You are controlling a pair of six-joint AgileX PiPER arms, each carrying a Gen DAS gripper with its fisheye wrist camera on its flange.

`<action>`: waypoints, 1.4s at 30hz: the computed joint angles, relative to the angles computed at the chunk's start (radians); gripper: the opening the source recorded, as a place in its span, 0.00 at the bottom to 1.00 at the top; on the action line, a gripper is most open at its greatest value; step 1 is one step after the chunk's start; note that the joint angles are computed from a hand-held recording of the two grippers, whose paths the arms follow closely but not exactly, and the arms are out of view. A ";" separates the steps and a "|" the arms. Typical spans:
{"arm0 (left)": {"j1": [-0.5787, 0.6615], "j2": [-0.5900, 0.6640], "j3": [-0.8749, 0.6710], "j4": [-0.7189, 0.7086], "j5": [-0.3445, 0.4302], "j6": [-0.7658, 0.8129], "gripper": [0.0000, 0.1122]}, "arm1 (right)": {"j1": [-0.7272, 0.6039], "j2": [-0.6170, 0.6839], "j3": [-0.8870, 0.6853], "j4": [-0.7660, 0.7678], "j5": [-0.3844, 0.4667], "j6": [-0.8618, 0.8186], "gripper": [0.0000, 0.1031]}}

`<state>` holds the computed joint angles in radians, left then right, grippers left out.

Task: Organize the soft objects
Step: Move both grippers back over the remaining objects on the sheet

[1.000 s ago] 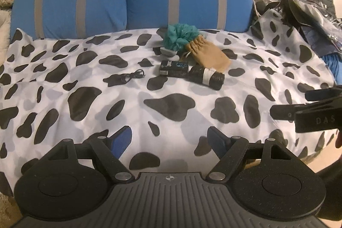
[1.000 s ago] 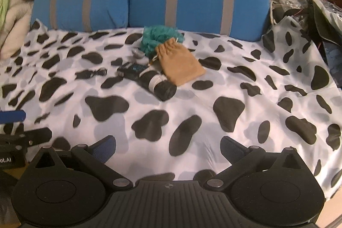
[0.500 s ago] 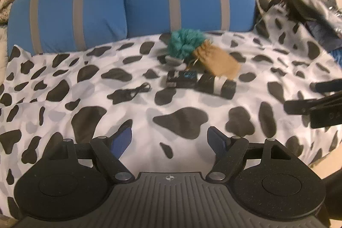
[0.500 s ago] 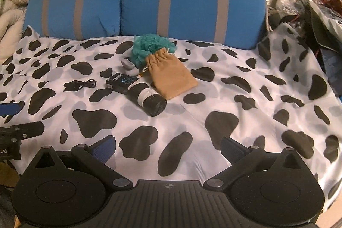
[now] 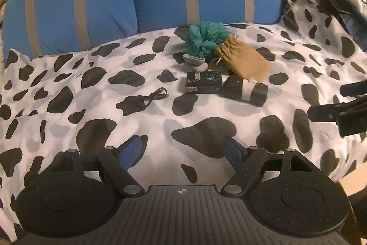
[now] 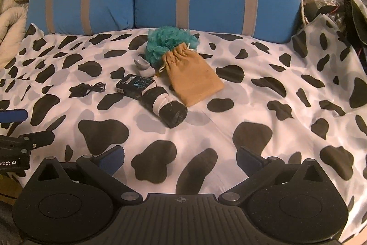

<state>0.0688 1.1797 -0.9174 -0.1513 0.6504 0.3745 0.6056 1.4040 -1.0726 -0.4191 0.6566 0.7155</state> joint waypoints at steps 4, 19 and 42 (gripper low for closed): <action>-0.004 0.040 -0.026 0.007 -0.007 0.006 0.69 | -0.017 0.029 -0.022 0.007 -0.022 -0.048 1.00; 0.034 0.152 -0.111 -0.076 -0.020 0.084 0.69 | -0.093 0.152 -0.129 0.186 -0.092 -0.318 1.00; 0.159 0.360 -0.322 -0.206 0.070 0.170 0.69 | -0.173 0.475 -0.422 0.515 -0.078 -0.855 0.84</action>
